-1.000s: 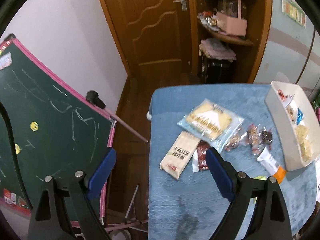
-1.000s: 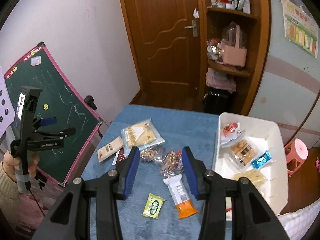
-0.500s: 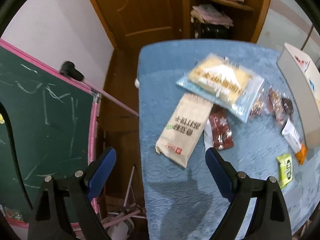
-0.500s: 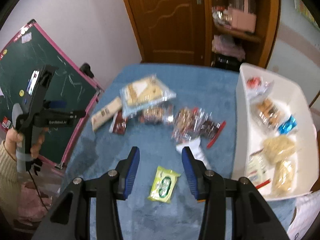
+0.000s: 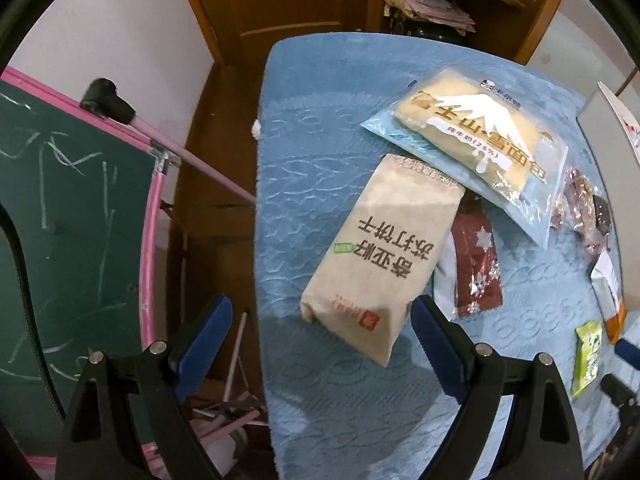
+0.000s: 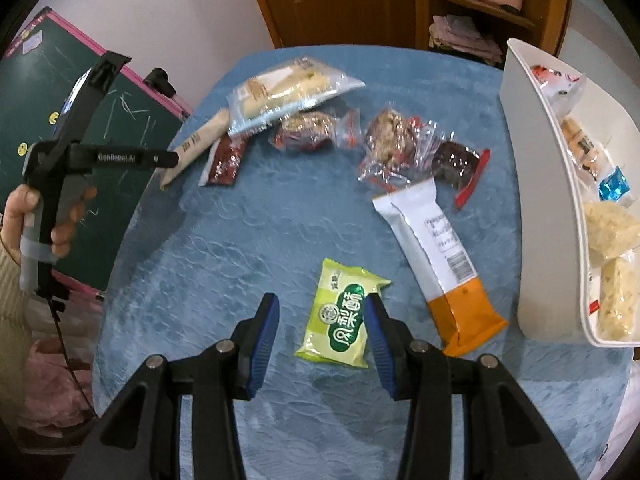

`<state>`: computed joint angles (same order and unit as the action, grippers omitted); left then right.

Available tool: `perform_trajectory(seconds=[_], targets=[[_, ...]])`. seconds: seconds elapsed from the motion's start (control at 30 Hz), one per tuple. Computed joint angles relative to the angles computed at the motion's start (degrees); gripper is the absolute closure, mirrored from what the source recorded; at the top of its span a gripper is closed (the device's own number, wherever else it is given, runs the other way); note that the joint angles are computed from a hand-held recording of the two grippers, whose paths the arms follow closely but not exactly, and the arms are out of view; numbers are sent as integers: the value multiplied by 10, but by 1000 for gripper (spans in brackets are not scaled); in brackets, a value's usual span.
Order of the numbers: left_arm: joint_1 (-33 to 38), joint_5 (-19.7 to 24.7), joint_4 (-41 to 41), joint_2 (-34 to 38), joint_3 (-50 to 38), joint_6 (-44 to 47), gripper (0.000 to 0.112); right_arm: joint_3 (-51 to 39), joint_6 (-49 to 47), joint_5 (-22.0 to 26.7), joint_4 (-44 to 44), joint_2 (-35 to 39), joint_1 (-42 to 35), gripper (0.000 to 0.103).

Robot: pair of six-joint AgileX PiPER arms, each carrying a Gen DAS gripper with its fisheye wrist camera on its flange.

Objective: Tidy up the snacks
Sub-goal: 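Grasp the brown paper biscuit bag with the left tool while the right tool grasps the green pastry pack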

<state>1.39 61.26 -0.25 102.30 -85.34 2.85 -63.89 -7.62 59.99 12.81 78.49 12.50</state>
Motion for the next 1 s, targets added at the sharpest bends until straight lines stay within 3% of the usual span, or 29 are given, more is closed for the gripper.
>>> perform_trajectory(seconds=[0.37, 0.57, 1.0], targets=[[-4, 20, -35, 63, -58, 28, 22, 40, -19, -26, 15, 6, -9, 59], [-17, 18, -15, 92, -75, 13, 22, 51, -20, -40, 3, -4, 1, 59], [-18, 4, -14, 96, -71, 12, 22, 84, -44, -43, 26, -35, -32, 59]])
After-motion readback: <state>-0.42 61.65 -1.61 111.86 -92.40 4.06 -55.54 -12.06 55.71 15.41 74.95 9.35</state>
